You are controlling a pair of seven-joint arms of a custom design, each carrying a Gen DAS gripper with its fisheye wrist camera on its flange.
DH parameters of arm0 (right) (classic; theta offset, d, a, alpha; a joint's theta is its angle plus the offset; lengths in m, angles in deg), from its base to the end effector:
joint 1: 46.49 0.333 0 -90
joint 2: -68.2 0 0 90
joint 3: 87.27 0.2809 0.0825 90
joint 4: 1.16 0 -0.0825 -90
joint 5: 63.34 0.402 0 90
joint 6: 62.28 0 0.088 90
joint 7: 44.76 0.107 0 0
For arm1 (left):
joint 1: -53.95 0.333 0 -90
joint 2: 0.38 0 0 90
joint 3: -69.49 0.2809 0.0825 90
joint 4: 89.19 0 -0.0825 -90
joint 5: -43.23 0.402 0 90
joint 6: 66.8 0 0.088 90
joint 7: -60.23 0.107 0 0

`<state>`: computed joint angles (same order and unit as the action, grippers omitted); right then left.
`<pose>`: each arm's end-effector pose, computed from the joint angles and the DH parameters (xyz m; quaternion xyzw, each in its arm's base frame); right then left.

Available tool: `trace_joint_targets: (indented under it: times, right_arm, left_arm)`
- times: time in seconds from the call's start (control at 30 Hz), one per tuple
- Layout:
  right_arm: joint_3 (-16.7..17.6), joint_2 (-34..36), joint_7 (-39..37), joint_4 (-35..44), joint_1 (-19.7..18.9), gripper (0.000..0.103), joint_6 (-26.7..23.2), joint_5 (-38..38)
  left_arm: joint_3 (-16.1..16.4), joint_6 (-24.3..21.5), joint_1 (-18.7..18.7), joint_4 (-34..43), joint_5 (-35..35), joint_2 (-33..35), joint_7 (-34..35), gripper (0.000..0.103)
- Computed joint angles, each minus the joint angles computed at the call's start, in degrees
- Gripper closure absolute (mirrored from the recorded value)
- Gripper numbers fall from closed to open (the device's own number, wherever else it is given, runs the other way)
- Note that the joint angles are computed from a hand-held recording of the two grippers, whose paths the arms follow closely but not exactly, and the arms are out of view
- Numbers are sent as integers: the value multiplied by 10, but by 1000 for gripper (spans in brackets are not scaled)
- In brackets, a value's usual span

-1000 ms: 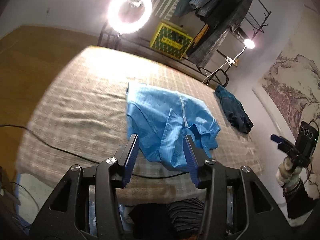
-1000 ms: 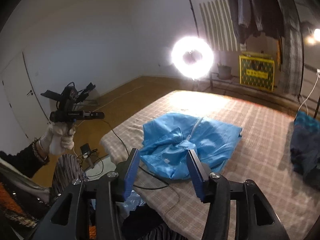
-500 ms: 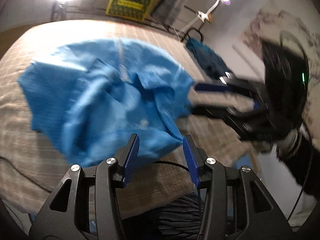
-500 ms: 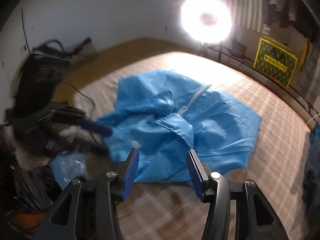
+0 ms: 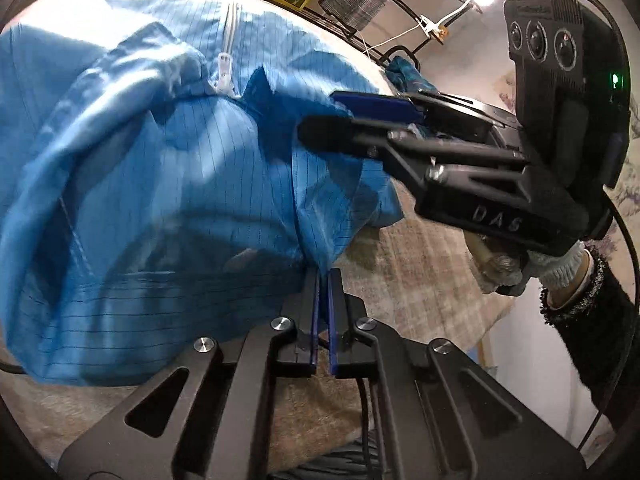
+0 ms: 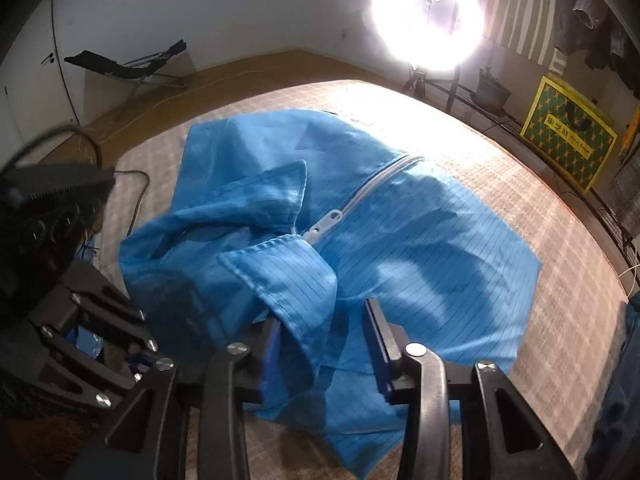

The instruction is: Fold large clothes

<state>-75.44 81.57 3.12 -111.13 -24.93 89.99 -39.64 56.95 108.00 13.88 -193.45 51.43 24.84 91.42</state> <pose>0.5552 0.3452 0.3847 -0.9154 0.2778 -0.0806 0.2800 0.4256 -0.5487 0.3541 0.6607 -0.6407 0.3834 0.0775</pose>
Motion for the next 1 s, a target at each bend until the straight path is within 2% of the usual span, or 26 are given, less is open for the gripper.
trace_joint_targets:
  times: [0.1, 0.13, 0.23, 0.33, 0.4, 0.47, 0.53, 0.63, 0.7, 0.83, 0.87, 0.9, 0.97, 1.0]
  right_arm:
    - [13, 10, -31, 21, -17, 77, -35, 55]
    - [15, 19, -35, 39, -24, 86, -67, 77]
    - [19, 58, -25, 101, -55, 96, -168, 170]
    - [30, 119, -7, 171, -116, 98, -288, 332]
    - [33, 150, 7, 199, -140, 98, -341, 395]
    - [19, 153, 31, 203, -127, 98, -318, 382]
    - [2, 148, 64, 203, -101, 98, -282, 321]
    - [-6, 116, 64, 173, -71, 98, -216, 242]
    - [-11, 90, 66, 146, -50, 98, -170, 187]
    - [-58, 50, 194, 92, 18, 95, -60, -32]
    - [-61, 37, 211, 76, 21, 94, -42, -52]
    - [-44, 23, 201, 59, 5, 94, -29, -31]
    - [-7, 1, 138, 34, -26, 92, -6, 52]
    - [2, -8, 118, 21, -29, 90, 8, 76]
  left_arm:
    - [6, 4, -9, -4, 11, -6, 2, 103]
    - [9, 2, -12, -4, 17, -8, 4, 103]
    - [18, -7, -21, -10, 36, -20, 5, 103]
    - [9, -16, -15, -8, 42, -20, 9, 103]
    - [6, -21, -15, -4, 44, -17, 8, 103]
    - [2, -24, -12, -3, 45, -13, 9, 103]
    - [0, -27, -9, 4, 43, -7, 12, 103]
    - [6, -35, -17, 15, 52, -5, 9, 103]
    - [-17, -25, 2, 7, 38, -12, 26, 103]
    - [-31, 2, 20, -52, 24, -69, 45, 103]
    - [-16, 9, 10, -69, 33, -86, 33, 103]
    - [19, 10, -14, -86, 62, -109, 1, 103]
    - [53, 2, -32, -99, 117, -129, -50, 103]
    - [90, -28, -54, -98, 182, -140, -110, 103]
